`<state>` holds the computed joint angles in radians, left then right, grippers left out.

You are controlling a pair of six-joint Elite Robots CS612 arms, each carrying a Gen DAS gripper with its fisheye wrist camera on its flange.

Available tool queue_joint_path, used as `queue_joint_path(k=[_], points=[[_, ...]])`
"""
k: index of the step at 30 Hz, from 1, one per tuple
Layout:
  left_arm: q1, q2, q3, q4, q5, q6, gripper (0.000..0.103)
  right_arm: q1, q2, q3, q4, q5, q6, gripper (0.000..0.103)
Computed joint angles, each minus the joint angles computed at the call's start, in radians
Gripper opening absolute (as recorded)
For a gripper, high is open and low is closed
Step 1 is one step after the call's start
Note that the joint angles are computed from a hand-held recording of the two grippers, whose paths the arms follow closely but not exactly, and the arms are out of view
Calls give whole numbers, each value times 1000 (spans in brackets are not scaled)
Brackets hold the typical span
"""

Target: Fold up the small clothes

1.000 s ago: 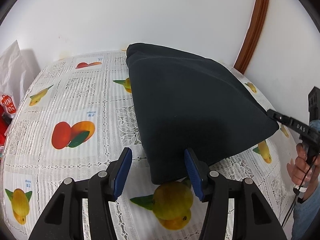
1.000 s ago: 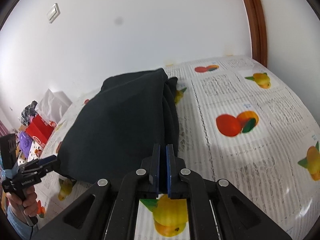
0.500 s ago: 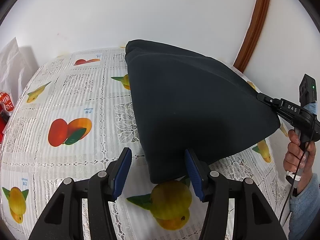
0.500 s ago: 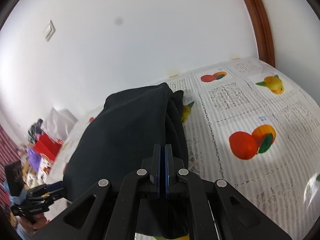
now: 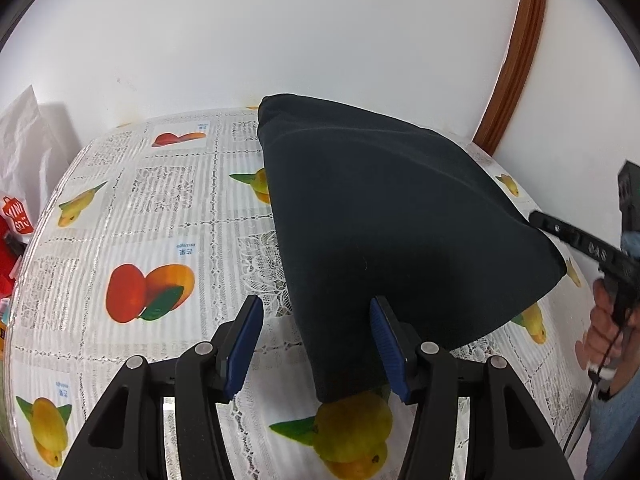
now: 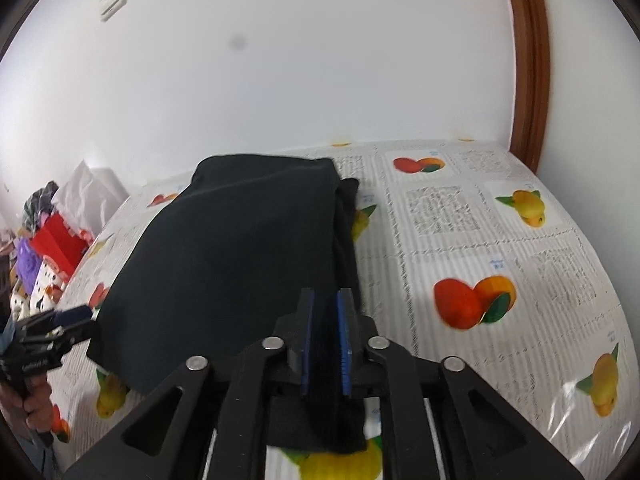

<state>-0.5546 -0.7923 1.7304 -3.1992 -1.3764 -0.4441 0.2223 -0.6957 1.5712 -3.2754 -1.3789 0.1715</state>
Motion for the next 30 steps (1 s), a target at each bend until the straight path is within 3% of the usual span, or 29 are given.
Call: queue_joint_path(k=[6, 14, 18, 21, 26, 27, 29, 30], points=[[-4, 1, 2, 14, -6, 5, 55, 14, -5, 47, -7, -93, -5, 18], [-14, -16, 37, 10, -13, 2, 55, -3, -35, 110, -62, -71, 47, 23], [-19, -27, 57, 3, -14, -4, 55, 0, -40, 117, -74, -53, 42, 31], [-21, -36, 72, -3, -16, -7, 55, 1, -37, 113, -82, -30, 49, 43], [-22, -42, 84, -4, -23, -18, 55, -2, -7, 60, -62, 20, 93, 43], [-22, -43, 85, -3, -24, -20, 55, -3, 0, 46, -49, 30, 102, 42], [-23, -44, 87, -4, -24, -22, 55, -3, 14, 17, -18, 51, 118, 24], [-23, -46, 88, -5, -23, -22, 55, -4, 19, 8, -10, 64, 120, 4]])
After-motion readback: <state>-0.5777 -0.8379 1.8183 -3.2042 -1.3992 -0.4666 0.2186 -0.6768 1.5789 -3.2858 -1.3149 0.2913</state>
